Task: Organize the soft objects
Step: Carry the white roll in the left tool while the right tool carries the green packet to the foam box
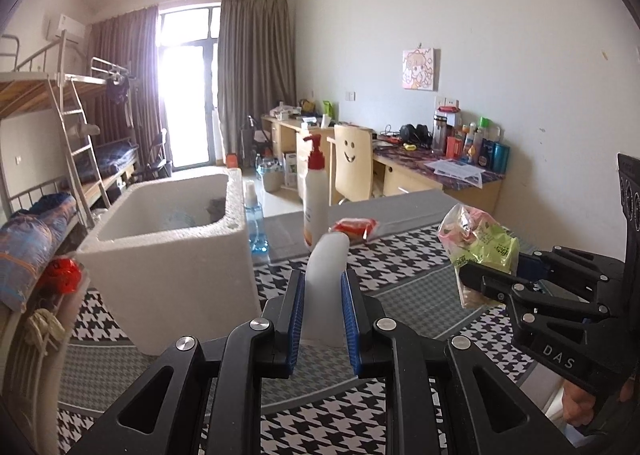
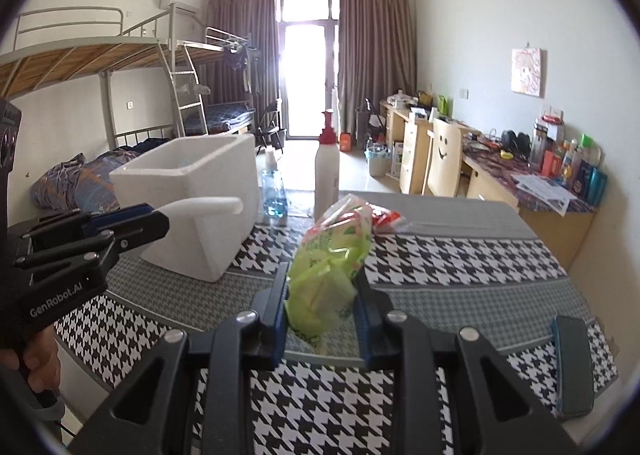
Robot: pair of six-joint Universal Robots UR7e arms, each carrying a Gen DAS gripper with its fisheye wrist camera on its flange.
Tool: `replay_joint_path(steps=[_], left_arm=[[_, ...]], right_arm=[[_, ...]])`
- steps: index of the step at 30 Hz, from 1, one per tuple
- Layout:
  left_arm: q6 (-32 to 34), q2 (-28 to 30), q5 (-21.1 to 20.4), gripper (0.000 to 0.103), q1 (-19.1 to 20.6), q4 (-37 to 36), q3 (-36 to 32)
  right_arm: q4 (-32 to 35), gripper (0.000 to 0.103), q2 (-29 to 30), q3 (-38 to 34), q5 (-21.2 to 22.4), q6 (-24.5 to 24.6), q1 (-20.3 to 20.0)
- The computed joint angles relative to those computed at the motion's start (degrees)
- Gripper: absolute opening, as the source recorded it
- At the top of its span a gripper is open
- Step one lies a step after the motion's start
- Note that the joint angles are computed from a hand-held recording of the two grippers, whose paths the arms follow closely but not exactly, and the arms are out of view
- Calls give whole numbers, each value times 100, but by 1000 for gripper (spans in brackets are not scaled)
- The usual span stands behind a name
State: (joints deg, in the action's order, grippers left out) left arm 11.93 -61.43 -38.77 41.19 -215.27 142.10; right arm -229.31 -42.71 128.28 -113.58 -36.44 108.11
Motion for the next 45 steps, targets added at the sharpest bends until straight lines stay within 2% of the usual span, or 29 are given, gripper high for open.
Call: replay_joint_path(steps=[12,24,31,35,45], left_arm=[[345,-79,185,20,27,-325,-163],[779,32,425,20,16,-811,-330],[908,28,560,20,11,-892,-429],[886,70,644,20,38,-929,-526],[1083,150,776,20,147,-1002,-795]], right_arm=[[284,33,42,-290,104,-244,198],[591,33,87,-547,281,-196,296],[938,33,9,-651,490,-174,351],[1440,33,-120,-742,659,7,355],[1632,33,-1,-1043,566,-57,507]])
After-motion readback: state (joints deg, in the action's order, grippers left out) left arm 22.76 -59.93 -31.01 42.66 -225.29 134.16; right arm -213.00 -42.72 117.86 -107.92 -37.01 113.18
